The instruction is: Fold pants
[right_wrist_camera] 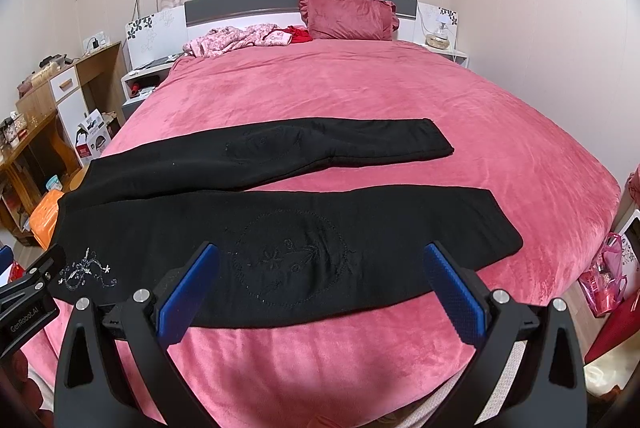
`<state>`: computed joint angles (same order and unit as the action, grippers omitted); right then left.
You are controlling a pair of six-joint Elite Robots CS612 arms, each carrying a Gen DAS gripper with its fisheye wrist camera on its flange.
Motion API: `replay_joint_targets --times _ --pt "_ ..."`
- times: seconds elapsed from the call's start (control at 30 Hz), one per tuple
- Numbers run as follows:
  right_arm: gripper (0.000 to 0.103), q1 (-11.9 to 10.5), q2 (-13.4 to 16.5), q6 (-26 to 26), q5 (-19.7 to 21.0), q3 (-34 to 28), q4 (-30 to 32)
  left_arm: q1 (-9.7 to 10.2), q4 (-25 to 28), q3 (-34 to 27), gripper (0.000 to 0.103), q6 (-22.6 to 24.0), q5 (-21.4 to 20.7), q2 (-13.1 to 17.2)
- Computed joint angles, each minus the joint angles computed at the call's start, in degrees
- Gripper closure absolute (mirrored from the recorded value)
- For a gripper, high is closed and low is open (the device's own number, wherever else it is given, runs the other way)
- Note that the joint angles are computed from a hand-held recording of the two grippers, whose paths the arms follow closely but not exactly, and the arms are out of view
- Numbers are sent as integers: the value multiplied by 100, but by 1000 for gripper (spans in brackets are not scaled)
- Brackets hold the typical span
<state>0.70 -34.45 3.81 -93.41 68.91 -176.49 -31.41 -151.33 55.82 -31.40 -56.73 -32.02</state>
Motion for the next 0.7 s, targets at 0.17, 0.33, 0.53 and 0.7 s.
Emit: replay_joint_targets --times 0.17,0.33,0.53,0.7 --pt "2 1 1 1 14 -4 5 2 4 3 3 6 -9 -2" --pt "2 14 -5 -5 -7 3 36 6 -1 8 3 11 -14 -3" --pt "2 30 6 6 -19 -11 64 12 -16 23 3 12 -26 -7" --pt "2 24 17 -8 -8 -31 77 11 -10 21 3 20 -17 -6"
